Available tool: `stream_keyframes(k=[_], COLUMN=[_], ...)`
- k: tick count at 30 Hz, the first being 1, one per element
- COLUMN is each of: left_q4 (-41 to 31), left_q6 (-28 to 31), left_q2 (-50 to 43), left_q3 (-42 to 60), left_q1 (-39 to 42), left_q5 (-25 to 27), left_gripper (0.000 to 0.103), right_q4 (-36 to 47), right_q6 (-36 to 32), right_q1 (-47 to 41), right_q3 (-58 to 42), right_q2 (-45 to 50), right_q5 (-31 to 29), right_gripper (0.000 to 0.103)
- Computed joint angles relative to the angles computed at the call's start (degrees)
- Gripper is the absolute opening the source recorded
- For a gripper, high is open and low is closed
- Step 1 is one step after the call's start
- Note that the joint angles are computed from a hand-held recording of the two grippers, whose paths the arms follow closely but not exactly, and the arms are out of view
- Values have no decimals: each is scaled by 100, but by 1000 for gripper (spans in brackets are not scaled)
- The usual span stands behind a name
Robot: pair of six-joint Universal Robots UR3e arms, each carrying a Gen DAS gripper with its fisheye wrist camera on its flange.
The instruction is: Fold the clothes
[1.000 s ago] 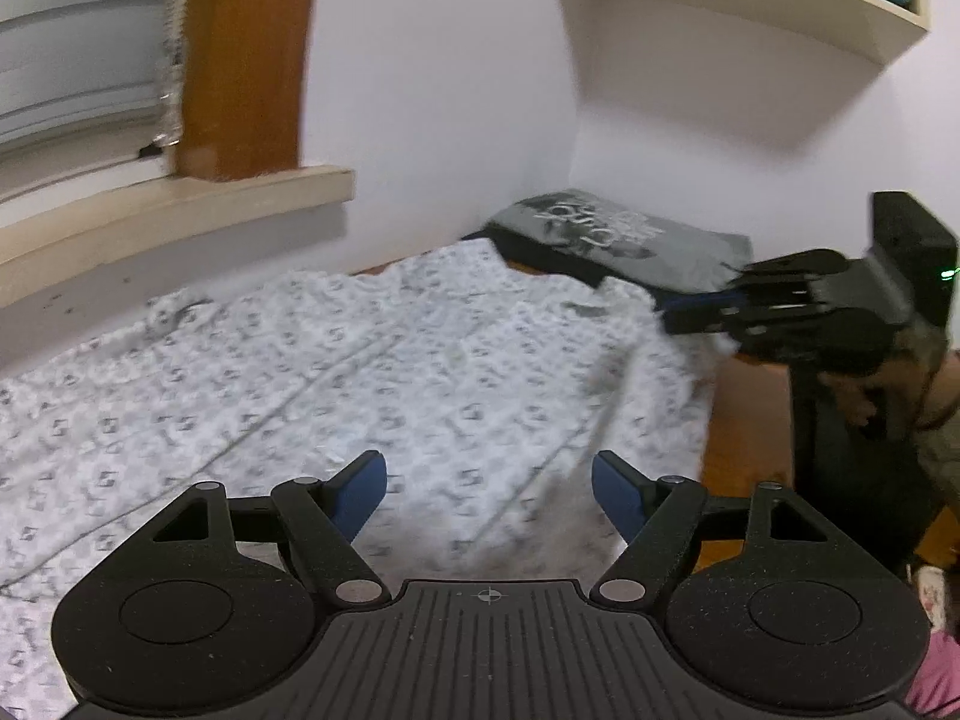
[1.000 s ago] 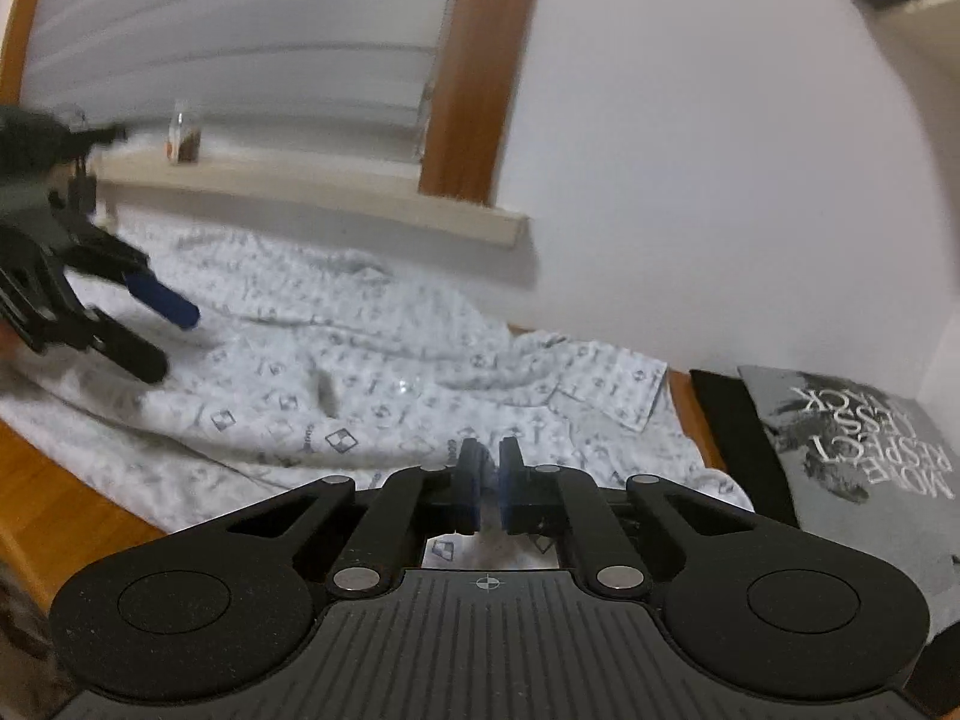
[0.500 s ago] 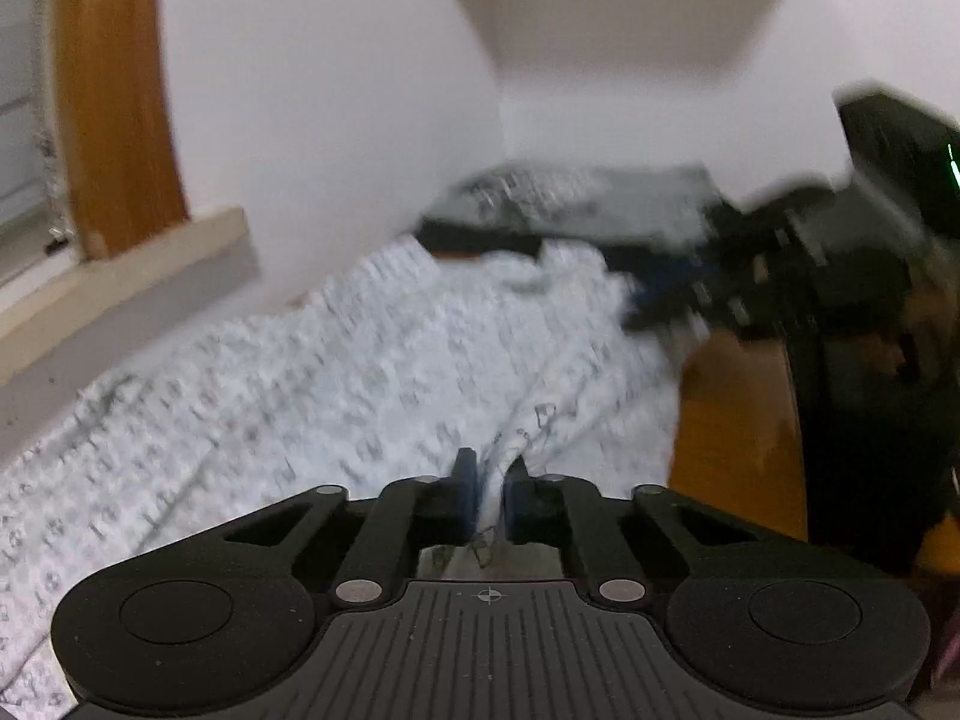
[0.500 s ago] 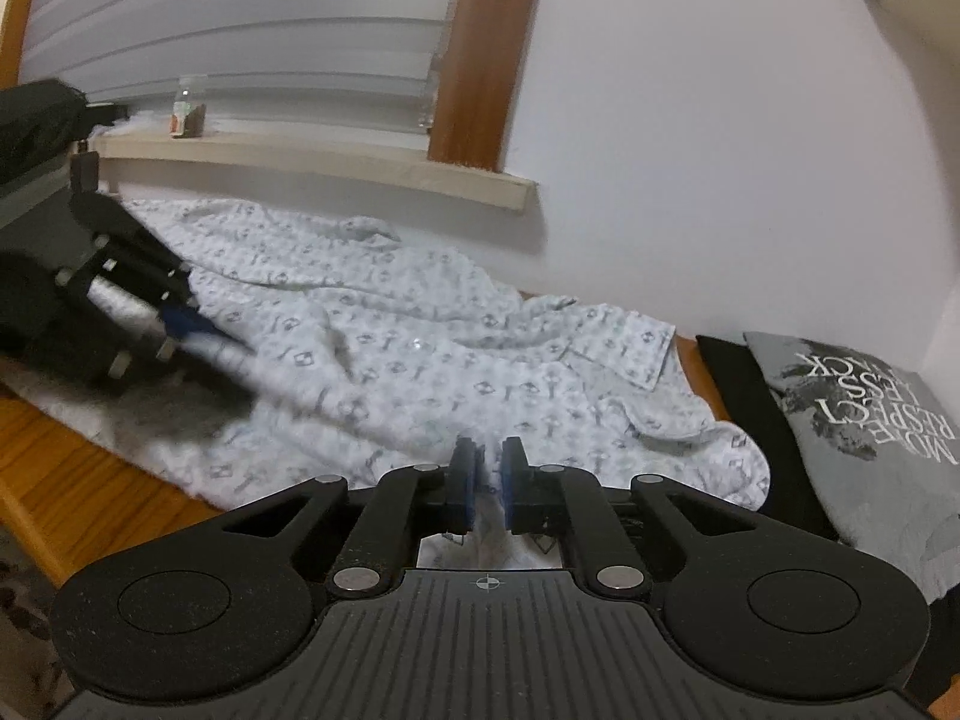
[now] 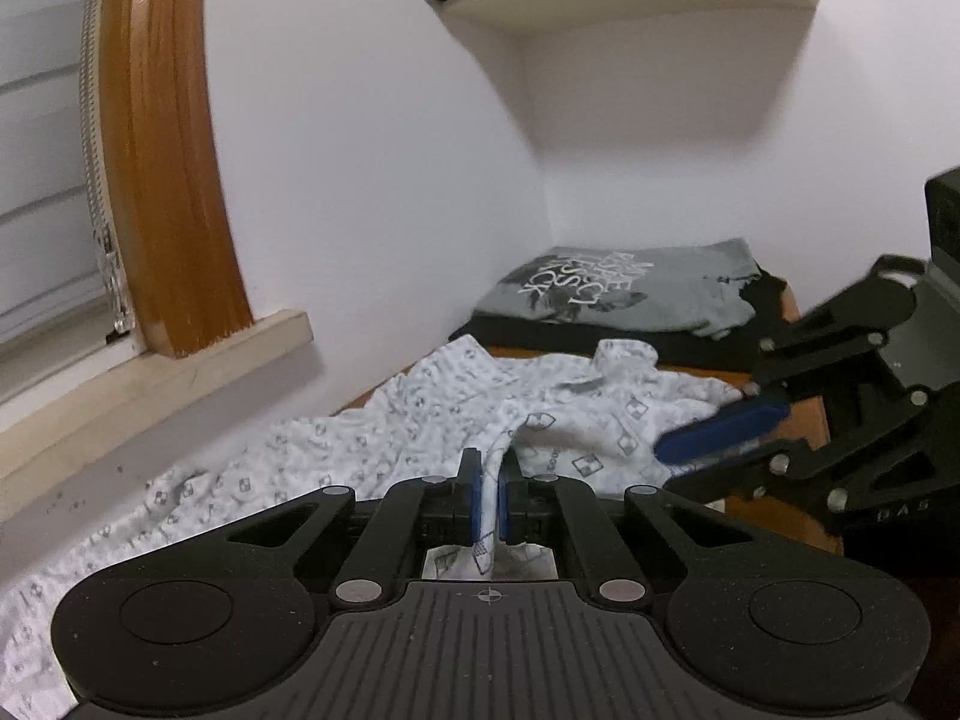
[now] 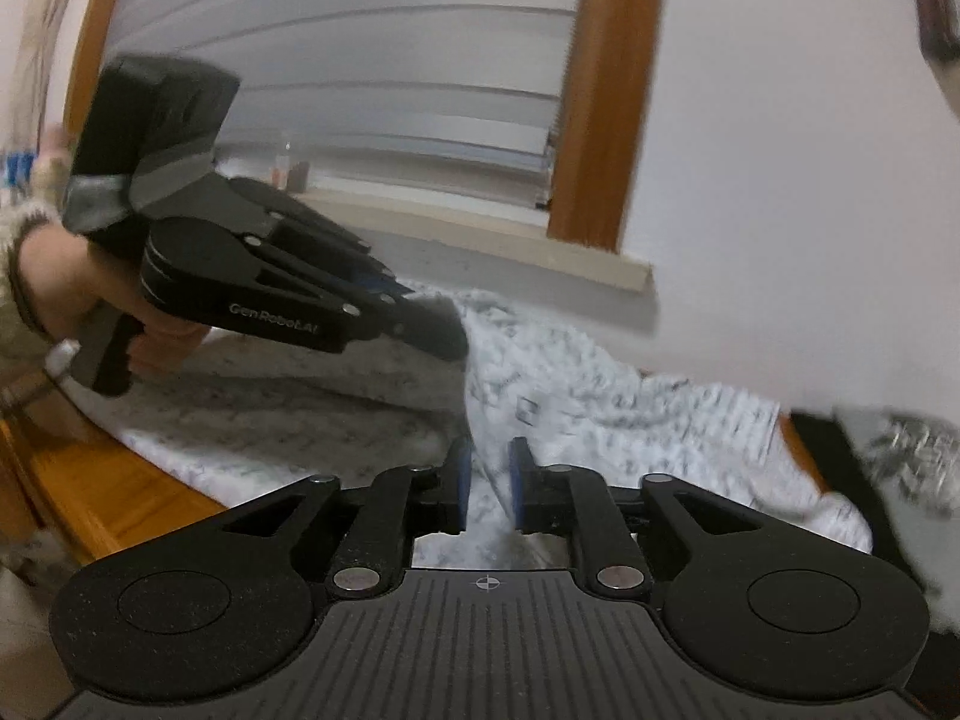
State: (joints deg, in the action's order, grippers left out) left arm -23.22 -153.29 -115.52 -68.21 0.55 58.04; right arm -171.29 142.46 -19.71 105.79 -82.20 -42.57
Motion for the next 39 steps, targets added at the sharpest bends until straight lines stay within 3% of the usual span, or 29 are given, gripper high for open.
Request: stream_keyframes(k=[1, 2, 4, 5, 6, 7, 9, 14, 17, 20, 24, 28, 32, 34, 36, 38, 39], left_q4=[-6, 39, 198, 313, 355, 363, 301, 331, 761, 646, 817, 756, 529, 330, 119, -68, -65], left_q6=[-4, -18, -98, -178, -206, -210, 27, 771, 274, 56, -52, -157, -29, 27, 36, 79, 128], left_q2=[-44, -76, -148, -172, -182, -185, -113, 140, 71, -57, -207, -277, -160, 45, 238, 375, 403], left_q3=[56, 72, 79, 63, 46, 30, -102, -656, -690, -322, 24, 235, 112, -137, -385, -591, -684], left_q1=[-4, 10, 71, 101, 138, 178, 146, 18, 120, 160, 55, 0, 42, 145, 255, 328, 319], left_q5=[-10, -63, -225, -278, -385, -518, -487, -54, -72, -194, -91, -81, -206, -265, -325, -333, -264], left_gripper=[5, 5, 5, 6, 6, 6, 8, 15, 15, 10, 10, 10, 10, 10, 18, 45, 52], right_q4=[106, 208, 190, -76, -336, -729, -552, -476, -274, -223, -743, -150, 519, 430, 335, 271, 235], right_q6=[-101, -197, -215, -50, 123, 479, 1040, 660, 537, 487, 751, 686, 174, 146, 179, 202, 202], right_q1=[71, 142, 237, 307, 388, 349, 72, 195, 134, 56, -225, -234, 452, 555, 482, 394, 350], right_q3=[-94, -191, -361, -437, -534, -565, -739, -577, -490, -375, 88, -17, -608, -730, -644, -556, -498], right_q2=[38, 79, 248, 384, 530, 653, 664, 582, 492, 386, 30, -51, 412, 579, 529, 448, 394], right_q5=[-160, -322, -636, -963, -1337, -1473, -1113, -1490, -1423, -1328, -601, 241, -385, -631, -623, -582, -584], right_gripper=[41, 47, 47, 38, 2, 6, 6, 7, 12, 19, 23, 22, 21, 21, 22, 22, 22])
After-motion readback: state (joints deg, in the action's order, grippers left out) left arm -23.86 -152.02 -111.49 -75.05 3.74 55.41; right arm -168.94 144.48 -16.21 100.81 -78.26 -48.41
